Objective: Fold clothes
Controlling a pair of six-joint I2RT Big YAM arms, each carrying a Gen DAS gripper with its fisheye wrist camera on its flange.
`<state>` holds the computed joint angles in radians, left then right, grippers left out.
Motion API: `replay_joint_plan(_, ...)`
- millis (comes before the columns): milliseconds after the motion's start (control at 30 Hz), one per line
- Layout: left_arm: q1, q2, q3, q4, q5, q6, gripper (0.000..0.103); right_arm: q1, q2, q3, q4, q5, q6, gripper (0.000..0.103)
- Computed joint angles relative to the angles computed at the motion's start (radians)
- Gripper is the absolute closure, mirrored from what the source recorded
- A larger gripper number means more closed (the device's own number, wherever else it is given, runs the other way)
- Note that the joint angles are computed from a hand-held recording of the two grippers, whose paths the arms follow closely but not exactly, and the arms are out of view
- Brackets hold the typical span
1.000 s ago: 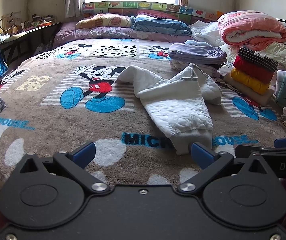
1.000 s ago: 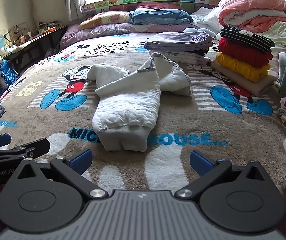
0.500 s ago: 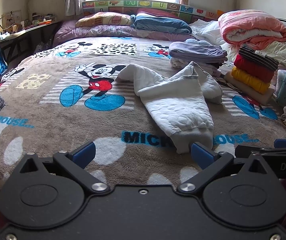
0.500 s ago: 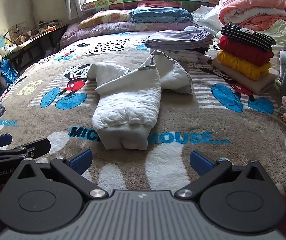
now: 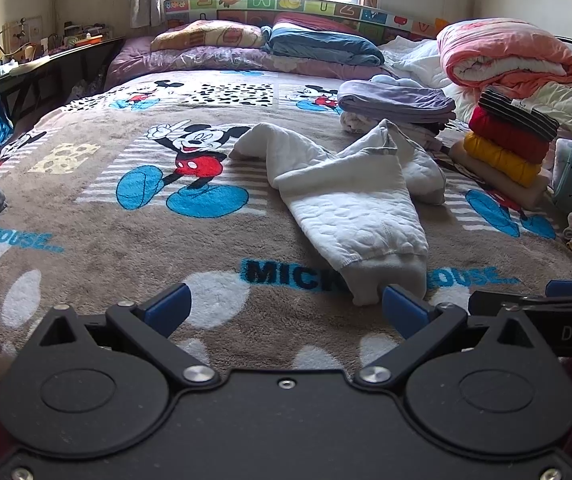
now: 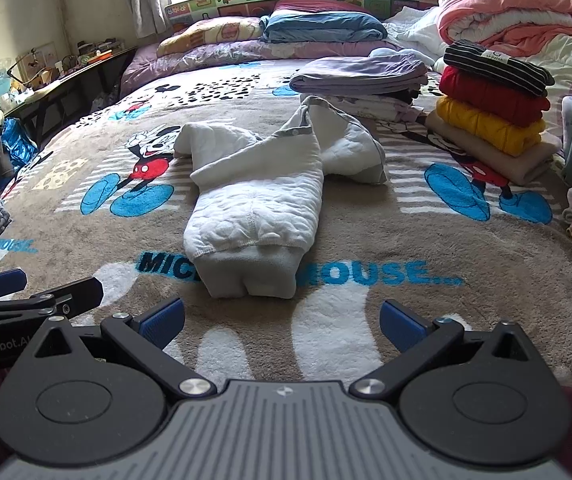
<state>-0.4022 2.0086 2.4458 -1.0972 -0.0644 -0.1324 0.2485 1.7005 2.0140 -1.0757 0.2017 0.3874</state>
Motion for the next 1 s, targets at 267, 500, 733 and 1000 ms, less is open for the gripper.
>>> replay_joint_plan(267, 0.003, 0.04, 0.042, -0.036, 0.027, -0.014, 0.0, -0.025, -0.008, -0.048, 0.053, -0.079, 0.023, 0.0)
replay_joint_plan(500, 0.013, 0.093, 0.09, -0.062, 0.087, -0.049, 0.0, -0.057, -0.019, -0.12, 0.148, -0.15, 0.053, 0.0)
replay_joint_plan(733, 0.013, 0.098, 0.03, 0.011, 0.093, -0.033, 0.0, -0.087, -0.022, -0.211, 0.289, -0.228, 0.057, 0.0)
replay_joint_plan(1000, 0.029, 0.191, 0.13, -0.049, 0.134, -0.081, 0.0, -0.115, -0.013, -0.338, 0.564, -0.294, 0.009, 0.0)
